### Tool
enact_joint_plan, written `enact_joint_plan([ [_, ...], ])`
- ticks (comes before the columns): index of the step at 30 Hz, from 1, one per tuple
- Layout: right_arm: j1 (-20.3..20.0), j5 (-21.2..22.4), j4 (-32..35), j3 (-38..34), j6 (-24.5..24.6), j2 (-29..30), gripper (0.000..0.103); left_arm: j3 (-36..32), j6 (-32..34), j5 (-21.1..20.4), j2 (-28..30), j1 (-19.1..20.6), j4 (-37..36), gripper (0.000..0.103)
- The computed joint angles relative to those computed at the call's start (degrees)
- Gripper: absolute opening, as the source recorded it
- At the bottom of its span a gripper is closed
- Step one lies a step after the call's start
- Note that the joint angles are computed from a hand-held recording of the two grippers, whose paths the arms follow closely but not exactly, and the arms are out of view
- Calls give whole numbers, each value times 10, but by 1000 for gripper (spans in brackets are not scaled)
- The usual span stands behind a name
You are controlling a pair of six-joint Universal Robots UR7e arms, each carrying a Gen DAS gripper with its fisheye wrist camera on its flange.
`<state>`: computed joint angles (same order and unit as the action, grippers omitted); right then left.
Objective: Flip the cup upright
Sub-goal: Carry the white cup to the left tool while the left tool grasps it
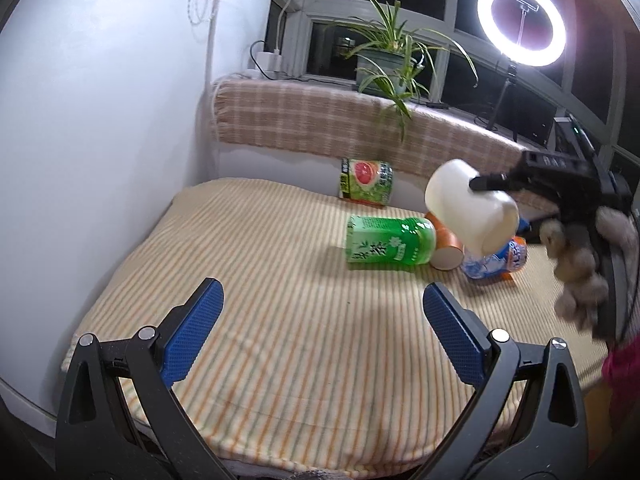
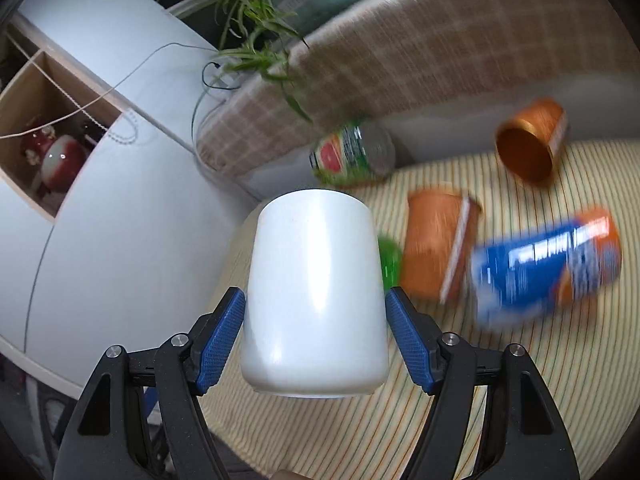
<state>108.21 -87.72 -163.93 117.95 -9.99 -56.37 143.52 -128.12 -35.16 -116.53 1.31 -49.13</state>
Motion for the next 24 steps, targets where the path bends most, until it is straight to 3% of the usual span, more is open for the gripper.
enact_joint_plan([
  [4, -13, -4, -32, 51, 7, -16, 72, 4, 26, 5, 8, 4, -32, 102],
  [12, -17, -67, -132, 129, 39, -21, 72, 7, 59, 15, 28, 15, -81, 102],
  [17, -12, -103, -188, 144, 57, -8, 72, 10, 85, 20, 37, 24, -112, 102],
  [24, 3, -138, -207, 139, 71, 8, 73, 14, 113, 27, 37, 35, -142, 102],
])
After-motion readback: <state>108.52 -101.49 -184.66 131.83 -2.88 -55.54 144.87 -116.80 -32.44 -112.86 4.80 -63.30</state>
